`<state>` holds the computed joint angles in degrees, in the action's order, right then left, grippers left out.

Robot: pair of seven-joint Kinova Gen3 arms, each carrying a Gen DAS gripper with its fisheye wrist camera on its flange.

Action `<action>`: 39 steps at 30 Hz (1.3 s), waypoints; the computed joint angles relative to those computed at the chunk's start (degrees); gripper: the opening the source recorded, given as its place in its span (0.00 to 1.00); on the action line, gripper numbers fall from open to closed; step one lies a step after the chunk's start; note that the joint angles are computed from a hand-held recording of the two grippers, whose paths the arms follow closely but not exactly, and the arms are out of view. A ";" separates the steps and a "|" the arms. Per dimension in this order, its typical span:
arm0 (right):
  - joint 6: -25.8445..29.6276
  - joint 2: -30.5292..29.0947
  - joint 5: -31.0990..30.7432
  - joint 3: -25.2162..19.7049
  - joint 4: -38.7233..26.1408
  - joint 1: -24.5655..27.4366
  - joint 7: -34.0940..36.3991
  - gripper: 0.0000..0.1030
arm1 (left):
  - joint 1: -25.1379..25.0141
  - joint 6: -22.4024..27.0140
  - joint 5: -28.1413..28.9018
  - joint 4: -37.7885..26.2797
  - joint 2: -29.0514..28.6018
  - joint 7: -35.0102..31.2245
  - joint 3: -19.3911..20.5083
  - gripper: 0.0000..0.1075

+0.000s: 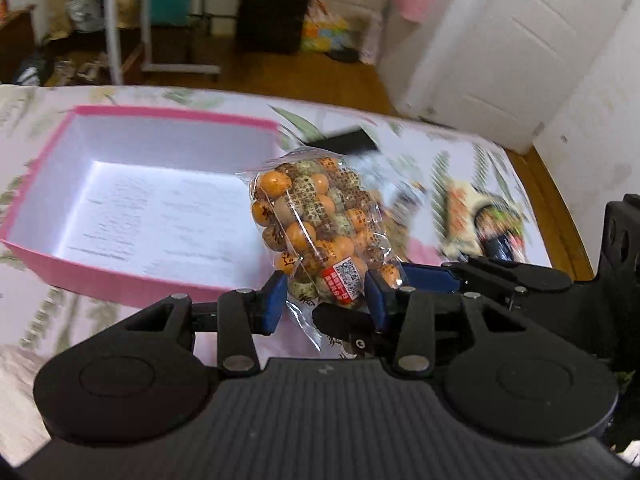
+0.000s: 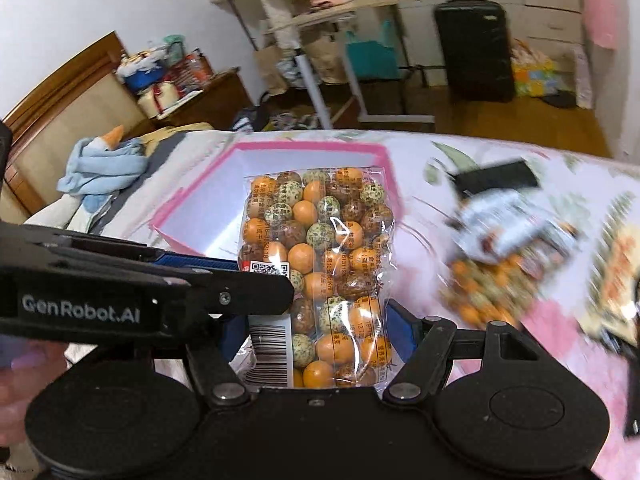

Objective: Organize snacks
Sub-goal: 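Carry the peanut bag into the pink box and open the right gripper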

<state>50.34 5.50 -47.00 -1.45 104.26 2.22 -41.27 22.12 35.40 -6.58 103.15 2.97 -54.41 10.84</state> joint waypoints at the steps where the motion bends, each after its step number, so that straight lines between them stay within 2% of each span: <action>1: -0.37 0.57 0.06 -0.45 -0.98 -0.67 -0.61 0.73 | -0.59 -0.54 -0.43 0.39 -0.47 -0.27 -0.60 0.38; 6: -2.51 6.26 0.65 -3.64 -7.08 -3.39 -2.34 0.73 | -4.24 -0.44 -0.39 -0.67 0.20 -3.11 -2.60 0.39; 9: -4.13 9.89 5.68 -7.73 -11.03 -3.67 -7.22 0.73 | -6.21 -0.01 0.26 -2.01 2.63 -4.25 -3.83 0.40; 12: -4.71 13.46 12.67 -5.76 -15.61 -9.72 -11.31 0.73 | -7.84 0.53 1.64 -3.57 6.13 -4.88 -4.94 0.40; 14: -3.18 16.19 17.33 -5.80 -19.41 -11.67 -13.67 0.72 | -8.02 0.03 4.45 -4.06 8.44 -6.64 -7.02 0.40; 17: -1.84 19.32 24.32 -5.43 -23.45 -14.77 -14.79 0.72 | -14.50 -1.85 11.22 -3.13 10.92 -10.97 -3.93 0.40; 19: -2.50 20.40 28.98 -6.93 -24.45 -15.19 -14.73 0.72 | -17.90 -3.65 15.88 -2.34 12.52 -14.39 -2.08 0.40; 22: -2.77 21.29 32.95 -6.99 -25.14 -16.05 -14.58 0.73 | -18.55 -5.25 21.38 -1.77 14.40 -19.02 -2.52 0.40; 24: -5.12 20.70 35.95 -6.60 -23.56 -17.13 -13.88 0.74 | -18.89 -5.50 23.20 -2.12 15.67 -20.45 -2.16 0.41; 26: -8.42 19.44 35.23 -3.57 -20.90 -19.50 -10.72 0.75 | -18.63 -5.75 24.21 -2.36 16.63 -20.86 -2.22 0.42; 28: -12.87 17.38 32.04 0.60 -17.35 -22.31 -7.16 0.77 | -16.40 -6.69 22.40 -2.25 16.69 -19.44 -3.63 0.42; 30: -14.32 15.77 28.31 1.69 -15.51 -21.94 -4.13 0.78 | -14.95 -7.94 20.91 -1.48 15.81 -18.60 -4.17 0.44; 35: -6.69 11.73 16.66 -3.62 -15.09 -9.54 0.72 0.78 | -12.42 -10.38 17.65 1.32 10.49 -17.57 -4.57 0.45; 39: -0.60 7.41 7.62 -5.74 -11.97 1.08 6.08 0.78 | -11.18 -9.56 16.06 2.33 5.94 -18.54 -3.57 0.45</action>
<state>49.74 12.92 -39.39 -7.20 92.28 3.30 -35.19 10.95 25.84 9.48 105.47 8.91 -72.94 7.27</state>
